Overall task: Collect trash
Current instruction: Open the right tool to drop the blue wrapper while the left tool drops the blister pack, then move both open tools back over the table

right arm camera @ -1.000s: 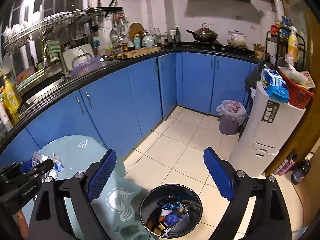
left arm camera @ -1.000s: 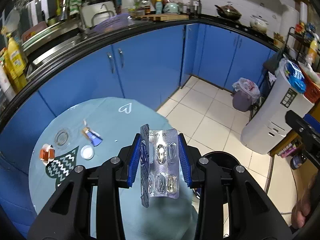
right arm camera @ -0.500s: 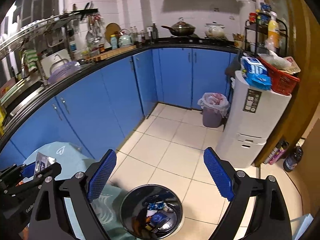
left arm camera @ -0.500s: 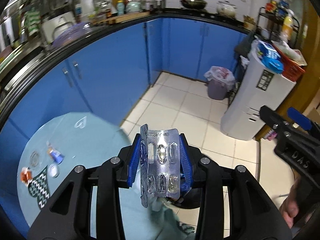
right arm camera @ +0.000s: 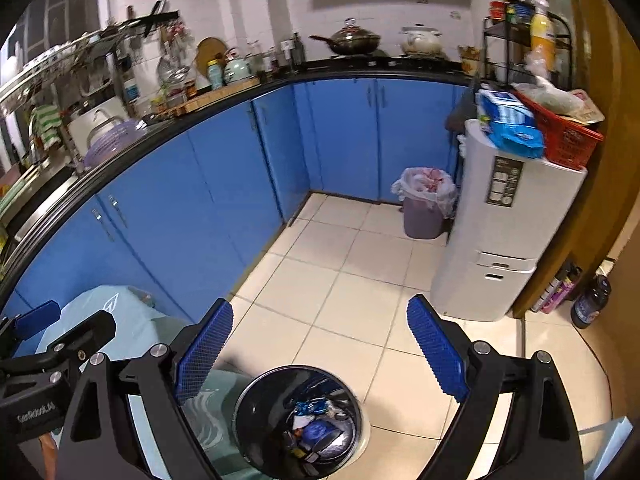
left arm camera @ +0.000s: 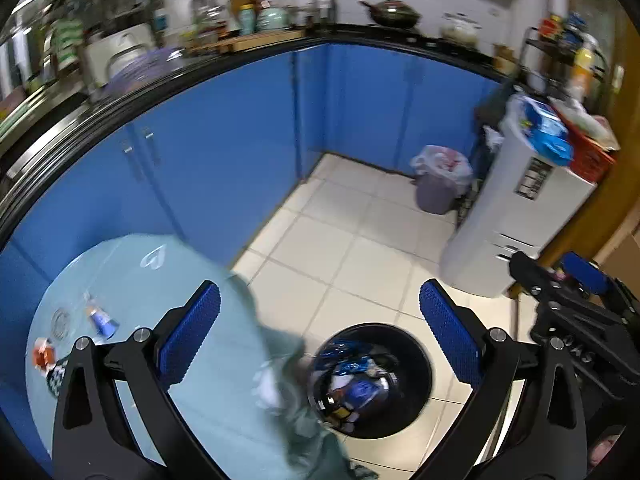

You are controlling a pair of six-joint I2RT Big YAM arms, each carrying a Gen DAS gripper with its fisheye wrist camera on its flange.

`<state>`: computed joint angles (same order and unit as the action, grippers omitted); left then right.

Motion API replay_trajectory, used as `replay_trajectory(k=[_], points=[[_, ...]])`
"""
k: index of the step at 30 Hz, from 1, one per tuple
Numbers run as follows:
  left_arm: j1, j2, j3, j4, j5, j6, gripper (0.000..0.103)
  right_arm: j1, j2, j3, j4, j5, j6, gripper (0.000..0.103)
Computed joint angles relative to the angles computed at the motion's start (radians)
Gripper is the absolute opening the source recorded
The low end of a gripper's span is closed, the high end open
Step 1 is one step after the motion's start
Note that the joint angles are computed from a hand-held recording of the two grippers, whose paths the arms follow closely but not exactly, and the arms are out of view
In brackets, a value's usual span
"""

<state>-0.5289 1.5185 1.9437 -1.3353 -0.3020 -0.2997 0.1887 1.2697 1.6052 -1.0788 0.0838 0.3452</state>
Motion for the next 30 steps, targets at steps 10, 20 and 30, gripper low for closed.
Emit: replay_trajectory(k=[10, 20, 30], points=[[0.224, -0.158, -0.18, -0.008, -0.052, -0.068, 0.098, 0.205, 0.104, 0.097, 0.022, 0.025, -0.028, 0.087], [0.52, -0.316, -0.37, 0.062, -0.12, 0.034, 0.098, 0.396, 0.358, 0.349, -0.048, -0.097, -0.012, 0.087], [0.88, -0.3, -0.488, 0.115, 0.072, 0.145, 0.098, 0.548, 0.732, 0.807, -0.275, -0.108, -0.064, 0.087]])
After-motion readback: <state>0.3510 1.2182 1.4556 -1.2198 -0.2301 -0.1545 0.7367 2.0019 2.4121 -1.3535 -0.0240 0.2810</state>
